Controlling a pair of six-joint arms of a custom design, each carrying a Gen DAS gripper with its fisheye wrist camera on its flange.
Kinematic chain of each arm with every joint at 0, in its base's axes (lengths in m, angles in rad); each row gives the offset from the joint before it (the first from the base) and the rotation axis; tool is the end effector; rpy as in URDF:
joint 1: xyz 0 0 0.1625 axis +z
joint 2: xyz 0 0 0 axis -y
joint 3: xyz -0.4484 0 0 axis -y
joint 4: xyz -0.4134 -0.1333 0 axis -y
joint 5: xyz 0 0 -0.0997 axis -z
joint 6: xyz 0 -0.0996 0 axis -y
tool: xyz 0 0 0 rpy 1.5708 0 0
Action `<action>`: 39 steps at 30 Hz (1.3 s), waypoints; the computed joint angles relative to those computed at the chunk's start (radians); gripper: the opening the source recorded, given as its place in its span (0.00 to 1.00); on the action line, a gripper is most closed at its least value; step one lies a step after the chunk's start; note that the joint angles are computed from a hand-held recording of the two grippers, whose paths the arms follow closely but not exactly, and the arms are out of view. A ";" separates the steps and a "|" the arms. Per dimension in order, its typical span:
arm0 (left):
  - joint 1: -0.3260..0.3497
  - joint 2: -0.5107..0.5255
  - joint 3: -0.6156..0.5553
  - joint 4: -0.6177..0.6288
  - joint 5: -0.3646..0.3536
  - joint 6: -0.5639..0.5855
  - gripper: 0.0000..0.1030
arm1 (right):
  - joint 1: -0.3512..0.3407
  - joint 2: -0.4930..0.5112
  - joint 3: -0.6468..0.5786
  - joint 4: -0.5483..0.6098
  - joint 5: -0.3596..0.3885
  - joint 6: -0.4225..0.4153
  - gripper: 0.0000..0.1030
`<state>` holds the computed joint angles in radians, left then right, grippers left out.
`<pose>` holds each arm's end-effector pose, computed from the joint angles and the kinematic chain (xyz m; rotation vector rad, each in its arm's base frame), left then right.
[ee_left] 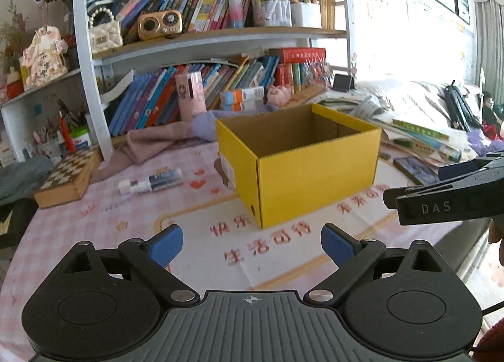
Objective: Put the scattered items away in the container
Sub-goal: 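Withdraw both tools from the box toward the charger and spray bottle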
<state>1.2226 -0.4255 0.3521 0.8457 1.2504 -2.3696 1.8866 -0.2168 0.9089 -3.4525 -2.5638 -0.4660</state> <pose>-0.1246 -0.8259 0.2405 1.1884 2.2172 -0.9499 0.3095 -0.7866 0.0674 0.0766 -1.9334 1.1517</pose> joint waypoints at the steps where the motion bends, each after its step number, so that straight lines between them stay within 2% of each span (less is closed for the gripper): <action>1: 0.000 -0.015 0.026 -0.005 -0.005 0.004 0.94 | 0.003 -0.004 0.011 0.014 -0.004 0.022 0.83; 6: 0.001 -0.071 0.119 -0.039 -0.043 0.019 0.95 | 0.014 -0.019 0.049 0.095 -0.011 0.114 0.85; 14: 0.012 -0.108 0.157 -0.058 -0.103 -0.005 0.97 | 0.025 -0.022 0.061 0.229 0.028 0.211 0.88; 25: 0.028 -0.134 0.176 -0.052 -0.187 -0.033 0.97 | 0.038 0.027 -0.027 0.374 0.094 0.206 0.88; 31: 0.038 -0.171 0.216 -0.118 -0.251 -0.050 0.97 | 0.044 0.086 -0.132 0.468 0.166 0.153 0.88; 39: 0.050 -0.150 0.151 -0.118 -0.312 -0.088 0.97 | 0.045 0.166 -0.290 0.562 0.243 0.082 0.88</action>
